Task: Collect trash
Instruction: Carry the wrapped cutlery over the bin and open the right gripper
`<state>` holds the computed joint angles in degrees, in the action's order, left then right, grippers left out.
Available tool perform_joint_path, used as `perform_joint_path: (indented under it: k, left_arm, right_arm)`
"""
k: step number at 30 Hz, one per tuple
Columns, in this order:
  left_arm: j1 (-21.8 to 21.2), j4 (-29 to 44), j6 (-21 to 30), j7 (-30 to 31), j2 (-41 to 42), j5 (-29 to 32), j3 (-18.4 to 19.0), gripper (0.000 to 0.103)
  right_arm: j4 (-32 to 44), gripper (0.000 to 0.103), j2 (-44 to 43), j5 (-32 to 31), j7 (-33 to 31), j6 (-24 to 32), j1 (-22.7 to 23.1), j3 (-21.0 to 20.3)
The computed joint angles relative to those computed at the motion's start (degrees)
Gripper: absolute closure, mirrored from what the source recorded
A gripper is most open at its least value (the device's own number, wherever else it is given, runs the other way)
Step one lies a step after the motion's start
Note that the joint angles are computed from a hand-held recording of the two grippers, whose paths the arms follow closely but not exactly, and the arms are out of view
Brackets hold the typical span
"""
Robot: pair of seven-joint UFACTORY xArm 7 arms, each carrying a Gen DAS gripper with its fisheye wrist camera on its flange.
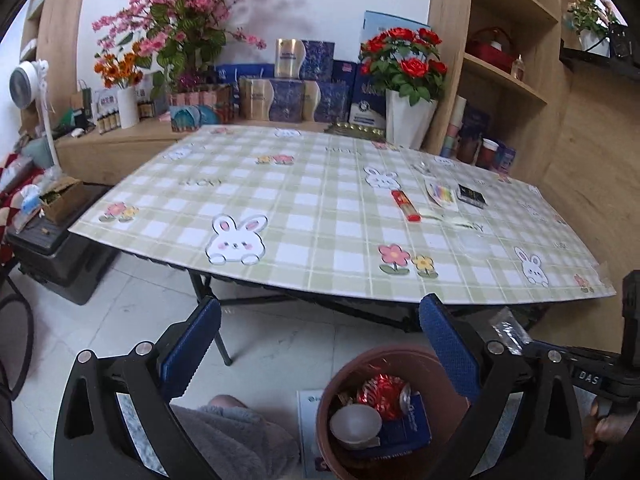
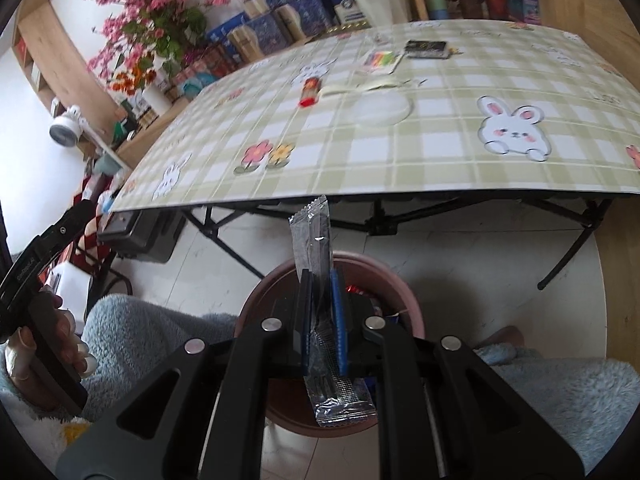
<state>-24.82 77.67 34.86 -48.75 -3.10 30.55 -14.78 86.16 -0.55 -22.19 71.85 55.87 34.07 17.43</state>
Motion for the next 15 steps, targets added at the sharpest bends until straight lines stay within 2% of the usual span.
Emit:
perform_joint_path:
  k: [7,15]
  left_arm:
    - [-0.4,-1.7,-0.4,0.6,-0.4,-0.9,-0.4,0.006]
    - [-0.4,-2.4,-0.8,2.0,-0.4,-2.9,-0.2,0.006]
  right_arm:
    - [4.3,0.089,4.7,2.9,-4.0,1.2,2.1,-0.3]
    - [4.2,0.089,5.3,4.3,-4.0,1.1,3.4,-1.3]
